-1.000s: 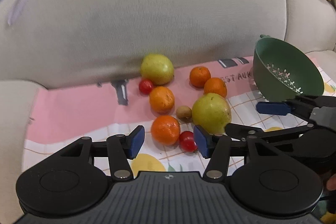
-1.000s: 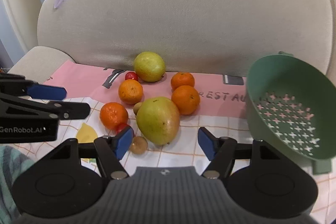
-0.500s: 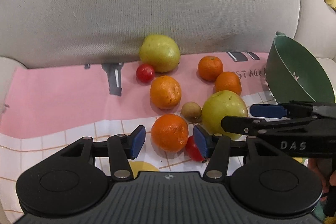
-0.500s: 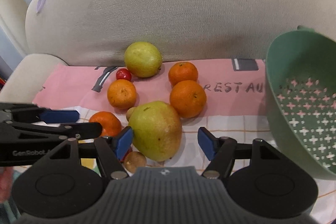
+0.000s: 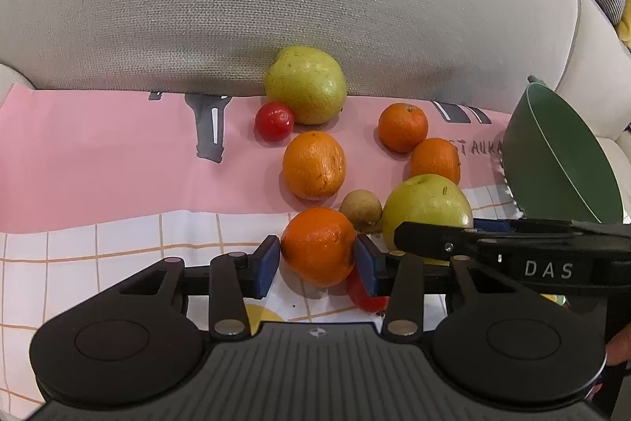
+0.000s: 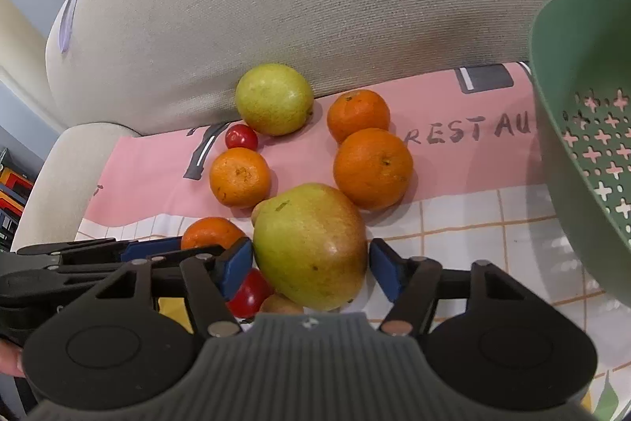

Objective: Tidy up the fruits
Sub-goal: 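Close left tool on a mandarin while right tool grasps a large pear, then carry the mandarin and pear over the green colander with both tools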

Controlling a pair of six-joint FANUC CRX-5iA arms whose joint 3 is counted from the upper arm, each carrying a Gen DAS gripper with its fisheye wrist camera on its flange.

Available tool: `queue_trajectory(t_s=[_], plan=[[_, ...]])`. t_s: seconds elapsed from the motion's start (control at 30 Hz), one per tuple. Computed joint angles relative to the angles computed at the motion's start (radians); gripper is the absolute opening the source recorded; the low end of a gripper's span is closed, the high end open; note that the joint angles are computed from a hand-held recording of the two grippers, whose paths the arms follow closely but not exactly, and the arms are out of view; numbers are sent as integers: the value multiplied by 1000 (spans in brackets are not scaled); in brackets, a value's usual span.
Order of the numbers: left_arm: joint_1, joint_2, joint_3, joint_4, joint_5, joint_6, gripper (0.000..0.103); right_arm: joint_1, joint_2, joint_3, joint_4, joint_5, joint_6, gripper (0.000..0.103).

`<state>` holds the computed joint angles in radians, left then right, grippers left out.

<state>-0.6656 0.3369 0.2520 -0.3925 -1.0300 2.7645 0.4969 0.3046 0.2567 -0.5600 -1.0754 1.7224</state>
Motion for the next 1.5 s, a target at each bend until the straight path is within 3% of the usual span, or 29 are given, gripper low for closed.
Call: queue_trajectory(t_s=[0.33, 0.47, 0.9, 1.1, 1.27, 1.5], plan=[[6, 12, 1, 1, 21, 20, 51, 8, -13, -9, 27, 8, -8, 61], [-1, 23, 19, -13, 7, 20, 46, 5, -31, -22, 38, 14, -3, 61], [-87, 14, 125, -141, -131, 85, 45, -28, -124, -77, 39, 39, 41, 61], [-136, 57, 255, -169, -230, 52, 45, -50, -196, -117, 39, 71, 114, 61], [-166, 146, 427, -167, -324, -28, 45, -51, -259, -161, 109, 123, 205, 61], [-174, 262, 621, -148, -341, -157, 45, -106, -287, -174, 151, 167, 304, 61]])
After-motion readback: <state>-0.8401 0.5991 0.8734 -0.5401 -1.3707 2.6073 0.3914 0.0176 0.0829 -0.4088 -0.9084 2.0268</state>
